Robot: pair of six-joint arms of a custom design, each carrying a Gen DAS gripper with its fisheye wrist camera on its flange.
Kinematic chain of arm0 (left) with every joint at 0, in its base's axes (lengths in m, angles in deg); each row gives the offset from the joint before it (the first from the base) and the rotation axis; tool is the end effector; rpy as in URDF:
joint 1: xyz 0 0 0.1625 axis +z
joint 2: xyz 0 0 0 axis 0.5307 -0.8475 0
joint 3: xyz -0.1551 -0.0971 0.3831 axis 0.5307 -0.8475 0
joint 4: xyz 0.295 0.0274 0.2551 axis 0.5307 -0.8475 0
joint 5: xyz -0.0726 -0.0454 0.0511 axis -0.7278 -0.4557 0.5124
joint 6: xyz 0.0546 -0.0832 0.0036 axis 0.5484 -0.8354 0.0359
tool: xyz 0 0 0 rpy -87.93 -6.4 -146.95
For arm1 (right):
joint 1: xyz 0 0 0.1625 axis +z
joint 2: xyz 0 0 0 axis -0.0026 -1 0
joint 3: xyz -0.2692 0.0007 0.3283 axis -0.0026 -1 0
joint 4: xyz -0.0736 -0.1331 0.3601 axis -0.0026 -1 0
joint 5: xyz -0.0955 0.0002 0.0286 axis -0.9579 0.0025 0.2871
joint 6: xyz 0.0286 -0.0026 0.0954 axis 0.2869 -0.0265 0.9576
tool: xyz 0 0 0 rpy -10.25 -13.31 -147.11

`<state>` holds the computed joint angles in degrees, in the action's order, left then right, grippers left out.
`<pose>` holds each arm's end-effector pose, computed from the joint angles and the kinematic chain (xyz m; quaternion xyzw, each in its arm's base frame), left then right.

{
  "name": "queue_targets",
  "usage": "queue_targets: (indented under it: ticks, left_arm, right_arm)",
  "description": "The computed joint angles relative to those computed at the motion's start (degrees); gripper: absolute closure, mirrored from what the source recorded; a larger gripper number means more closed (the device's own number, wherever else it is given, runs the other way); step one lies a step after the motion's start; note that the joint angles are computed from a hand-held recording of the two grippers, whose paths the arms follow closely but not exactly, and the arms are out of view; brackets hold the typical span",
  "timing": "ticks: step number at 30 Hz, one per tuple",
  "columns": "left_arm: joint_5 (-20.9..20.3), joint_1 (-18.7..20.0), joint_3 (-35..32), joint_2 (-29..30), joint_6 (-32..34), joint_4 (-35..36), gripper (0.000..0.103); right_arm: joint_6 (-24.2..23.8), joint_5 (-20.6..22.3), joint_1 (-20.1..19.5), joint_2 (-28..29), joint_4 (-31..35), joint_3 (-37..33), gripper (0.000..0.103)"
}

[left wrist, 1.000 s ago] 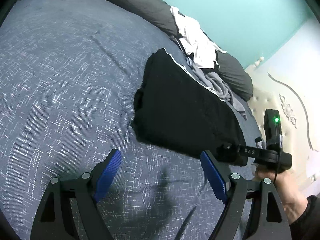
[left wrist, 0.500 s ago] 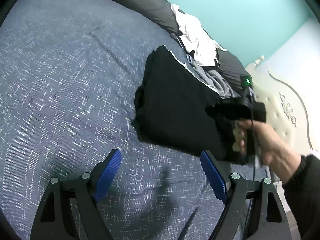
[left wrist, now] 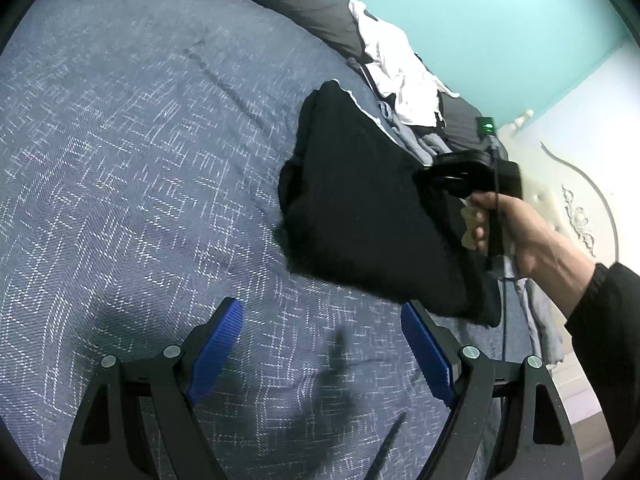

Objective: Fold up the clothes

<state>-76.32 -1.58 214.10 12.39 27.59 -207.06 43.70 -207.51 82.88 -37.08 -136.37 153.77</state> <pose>-0.2414 -0.3287 0.0558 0.1707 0.9705 -0.1694 0.0178 0.0290 -0.4449 0.3484 -0.0220 -0.9229 0.2525 0.2900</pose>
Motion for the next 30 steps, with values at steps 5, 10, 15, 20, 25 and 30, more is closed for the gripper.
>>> queue_targets:
  ticks: [5,10,15,20,25,30]
  left_arm:
    - [0.12,-0.35,-0.14,0.19,-0.2,0.3,0.018]
    - [0.84,-1.26,-0.09,0.34,-0.73,0.48,0.018]
    - [1.37,-1.65,-0.41,0.63,-0.5,0.82,0.018]
    - [0.74,-0.71,-0.57,0.91,-0.35,0.62,0.018]
    - [0.2,-0.02,-0.86,1.19,0.11,0.34,0.018]
    - [0.28,0.0,-1.01,1.32,0.14,0.33,0.018]
  right_arm:
    - [-0.81,6.73,-2.88,-6.2,-2.55,4.54,0.097]
    - [-0.39,8.31,-3.09,-7.99,-1.41,4.7,0.097]
    - [0.42,6.21,-1.23,-3.05,-2.18,2.98,0.095]
    - [0.97,1.91,-0.58,3.52,-4.54,-0.05,0.095]
    - [1.55,1.15,-0.81,4.94,-3.72,-1.84,0.095]
    - [0.74,6.15,-2.15,-0.45,-2.45,1.38,0.094]
